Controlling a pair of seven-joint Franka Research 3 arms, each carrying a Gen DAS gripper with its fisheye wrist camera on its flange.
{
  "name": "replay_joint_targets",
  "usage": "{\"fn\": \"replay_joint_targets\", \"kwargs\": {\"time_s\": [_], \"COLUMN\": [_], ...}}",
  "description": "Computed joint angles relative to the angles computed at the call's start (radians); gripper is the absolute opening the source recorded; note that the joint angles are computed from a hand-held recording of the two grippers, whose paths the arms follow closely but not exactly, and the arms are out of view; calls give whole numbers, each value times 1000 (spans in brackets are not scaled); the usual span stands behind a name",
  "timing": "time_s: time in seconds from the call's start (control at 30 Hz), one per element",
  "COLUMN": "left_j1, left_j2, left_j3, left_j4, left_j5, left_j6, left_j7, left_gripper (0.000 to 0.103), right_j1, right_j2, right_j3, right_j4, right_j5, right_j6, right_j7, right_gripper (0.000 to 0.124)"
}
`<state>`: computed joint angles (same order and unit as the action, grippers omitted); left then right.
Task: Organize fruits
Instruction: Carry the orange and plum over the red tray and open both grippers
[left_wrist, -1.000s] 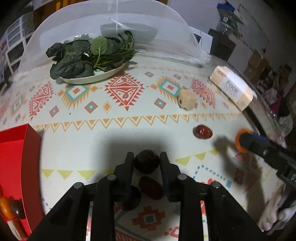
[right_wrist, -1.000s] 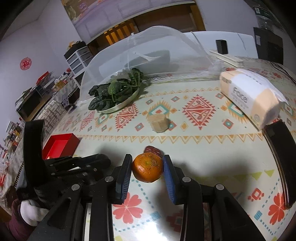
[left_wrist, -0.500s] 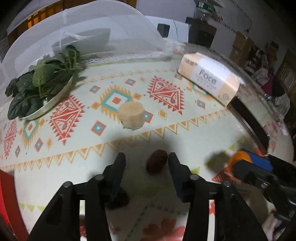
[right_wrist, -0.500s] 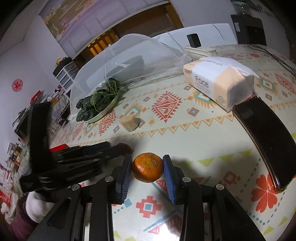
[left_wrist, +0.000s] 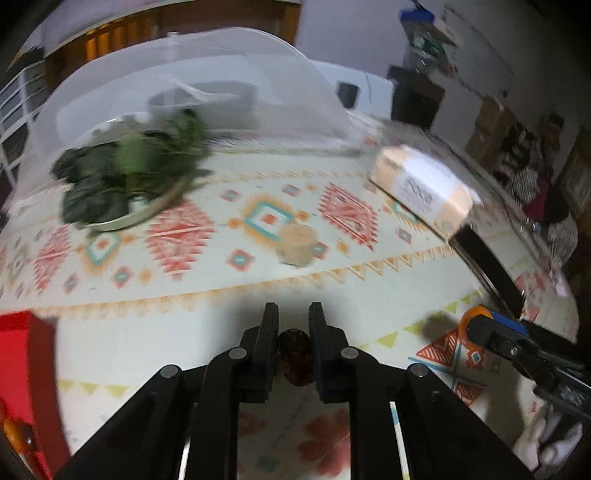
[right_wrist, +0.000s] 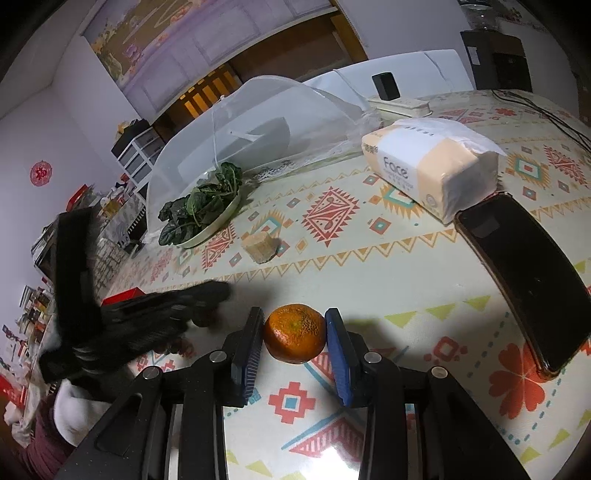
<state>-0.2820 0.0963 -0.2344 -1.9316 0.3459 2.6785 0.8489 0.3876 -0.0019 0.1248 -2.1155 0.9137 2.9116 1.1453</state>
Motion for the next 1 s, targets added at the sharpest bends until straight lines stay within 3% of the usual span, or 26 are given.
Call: {"fn": "replay_joint_targets", "kwargs": {"time_s": [0.13,0.4,0.73,1.0], "left_j1": [34,115,187,251], "left_j2": [-110,-434,-827,-1004], "left_j3": [15,23,84,132], "left_j4": [-113,-387,-723,-864], "left_j5": [-80,-28,-48,-69], "left_j6": [59,67,13,-34], "left_j7": [-2,-138,-205,-180], "left_gripper": [16,16,16,16], "right_j1": [3,29,113,197], "right_j2": [-7,-19,30,197], "right_j3": [0,13,72,128], "right_j4": [-4,9,99,327], "right_j5": [40,21,-156,-318], "right_j6": [-5,-27,-64,-169], "right_j7": [-26,-38,50,137], "right_gripper": [37,37,37,37]}}
